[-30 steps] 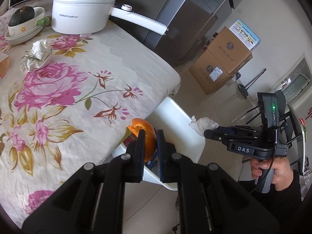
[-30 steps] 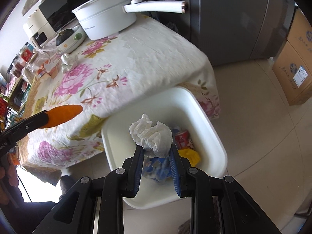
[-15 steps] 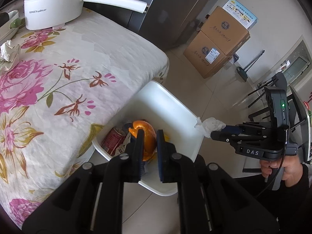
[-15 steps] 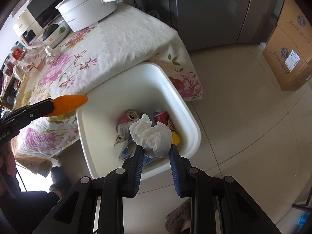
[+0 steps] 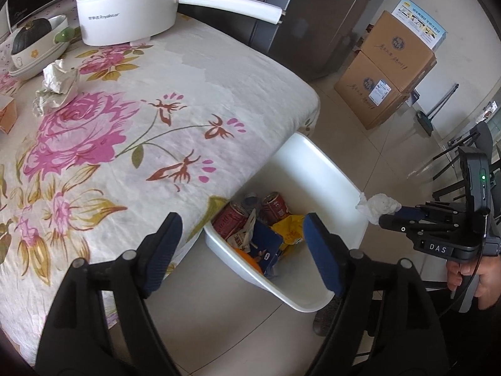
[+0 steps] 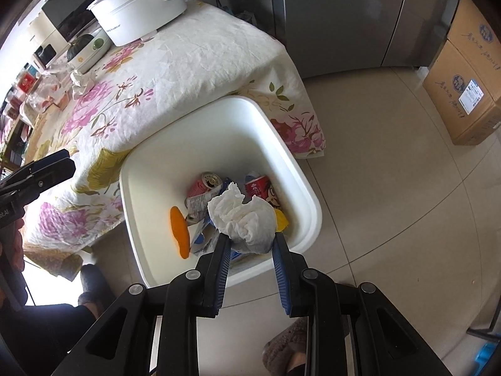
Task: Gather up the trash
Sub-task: 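Carry the peel and tissue over the bin and open both tools, then move both tools back over the table toward the snack box and crumpled tissue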
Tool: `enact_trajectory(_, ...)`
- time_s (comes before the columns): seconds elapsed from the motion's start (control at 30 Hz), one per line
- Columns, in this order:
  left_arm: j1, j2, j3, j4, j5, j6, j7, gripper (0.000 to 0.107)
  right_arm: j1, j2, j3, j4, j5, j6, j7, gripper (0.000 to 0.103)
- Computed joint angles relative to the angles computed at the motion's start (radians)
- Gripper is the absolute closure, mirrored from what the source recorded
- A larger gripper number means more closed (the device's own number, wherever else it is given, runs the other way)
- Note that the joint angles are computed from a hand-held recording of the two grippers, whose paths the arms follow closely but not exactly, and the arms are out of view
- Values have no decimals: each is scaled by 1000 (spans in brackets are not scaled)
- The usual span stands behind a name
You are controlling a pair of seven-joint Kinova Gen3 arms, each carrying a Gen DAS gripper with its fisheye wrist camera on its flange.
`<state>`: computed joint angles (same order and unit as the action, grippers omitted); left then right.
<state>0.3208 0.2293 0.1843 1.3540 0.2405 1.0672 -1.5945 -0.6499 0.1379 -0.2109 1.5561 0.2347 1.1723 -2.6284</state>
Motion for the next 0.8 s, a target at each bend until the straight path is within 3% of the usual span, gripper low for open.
enact_trajectory(0.33, -11, -34, -34, 5, -108, 31, 56, 10, -23, 37, 9, -50, 20, 17, -22, 72)
enact_trajectory(0.47, -40, -55, -43, 24, -111, 39, 46, 9, -24, 39, 17, -59, 12, 0, -57, 37)
enact_trajectory(0.8, -122, -113, -72, 75, -85, 44, 15, 7, -68, 109, 27, -184, 50, 40, -48, 26)
